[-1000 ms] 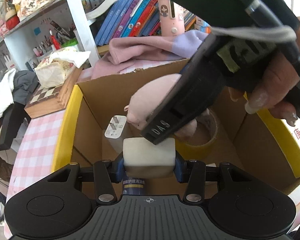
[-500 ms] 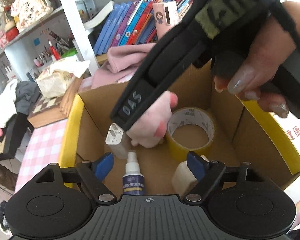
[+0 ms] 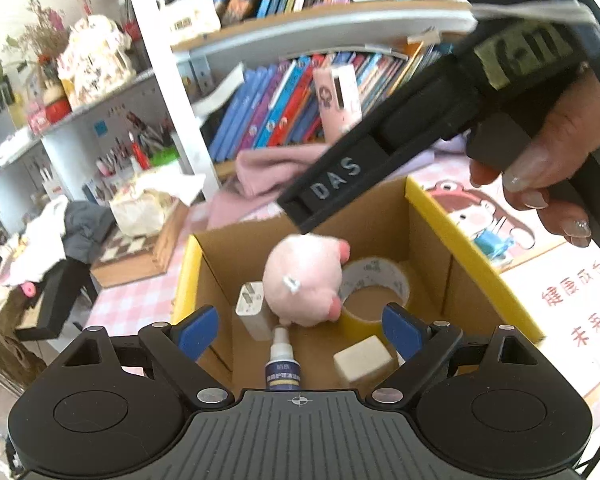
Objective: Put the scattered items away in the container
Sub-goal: 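Open and withdraw both tools up from the box, then move both open tools away from the box toward the blue packet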
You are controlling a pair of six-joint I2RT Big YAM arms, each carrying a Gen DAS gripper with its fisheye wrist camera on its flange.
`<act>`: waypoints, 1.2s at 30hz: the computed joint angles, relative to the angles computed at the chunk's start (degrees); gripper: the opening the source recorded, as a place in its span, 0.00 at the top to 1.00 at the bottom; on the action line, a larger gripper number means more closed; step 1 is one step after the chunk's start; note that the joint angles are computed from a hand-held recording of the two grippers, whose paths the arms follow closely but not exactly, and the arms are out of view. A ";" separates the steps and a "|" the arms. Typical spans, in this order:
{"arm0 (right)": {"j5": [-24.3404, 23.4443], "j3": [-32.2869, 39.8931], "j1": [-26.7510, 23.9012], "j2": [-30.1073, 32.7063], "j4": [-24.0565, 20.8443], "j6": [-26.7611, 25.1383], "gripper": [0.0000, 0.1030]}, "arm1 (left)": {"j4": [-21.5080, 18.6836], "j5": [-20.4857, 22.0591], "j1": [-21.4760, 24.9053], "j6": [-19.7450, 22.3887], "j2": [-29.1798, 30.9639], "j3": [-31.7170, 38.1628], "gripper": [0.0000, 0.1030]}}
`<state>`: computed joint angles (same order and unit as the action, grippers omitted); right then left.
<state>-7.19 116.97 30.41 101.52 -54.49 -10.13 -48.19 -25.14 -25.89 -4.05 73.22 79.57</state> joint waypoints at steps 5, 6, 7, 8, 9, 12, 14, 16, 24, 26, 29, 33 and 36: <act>1.75 -7.98 -0.64 -6.36 5.64 0.68 0.19 | 2.40 -4.11 -2.94 0.54 -3.76 -2.37 0.11; 2.11 -9.36 -0.78 -7.55 6.44 0.95 0.19 | 2.86 -4.91 -3.45 0.59 -4.51 -2.89 0.11; 2.44 -10.71 -0.91 -8.73 7.15 1.29 0.19 | 3.15 -5.65 -3.96 0.52 -5.21 -3.36 0.11; 2.69 -12.08 -1.05 -9.92 7.83 1.65 0.19 | 3.36 -6.29 -4.41 0.35 -5.86 -3.82 0.11; 2.92 -13.50 -1.20 -11.18 8.49 2.06 0.19 | 3.44 -6.97 -4.93 0.02 -6.55 -4.26 0.11; 3.79 -17.99 -1.41 -15.16 10.52 2.73 0.19 | 2.97 -8.83 -6.46 -1.76 -8.53 -5.49 0.11; 4.41 -21.15 -1.38 -17.84 11.91 2.64 0.18 | 2.35 -9.89 -7.51 -3.44 -9.82 -6.38 0.11; 5.16 -24.32 -1.26 -20.53 13.10 2.30 0.18 | 1.48 -10.61 -8.44 -5.14 -10.98 -7.15 0.11; 7.90 -34.51 0.17 -29.29 14.86 2.19 0.17 | -2.71 -14.21 -13.17 -11.14 -14.86 -9.58 0.11; 8.57 -36.39 0.70 -30.97 14.99 2.80 0.17 | -3.49 -15.08 -14.29 -12.33 -15.60 -10.05 0.11; 9.65 -38.92 1.44 -33.18 15.34 4.25 0.17 | -4.76 -16.24 -15.88 -14.30 -16.64 -10.82 0.10; 12.51 -42.83 2.58 -36.18 16.63 6.87 0.17 | -6.55 -18.22 -17.82 -17.29 -17.84 -11.92 0.10; 15.54 -46.08 3.52 -38.41 17.40 9.00 0.17 | -8.08 -19.40 -18.77 -20.16 -18.73 -12.82 0.10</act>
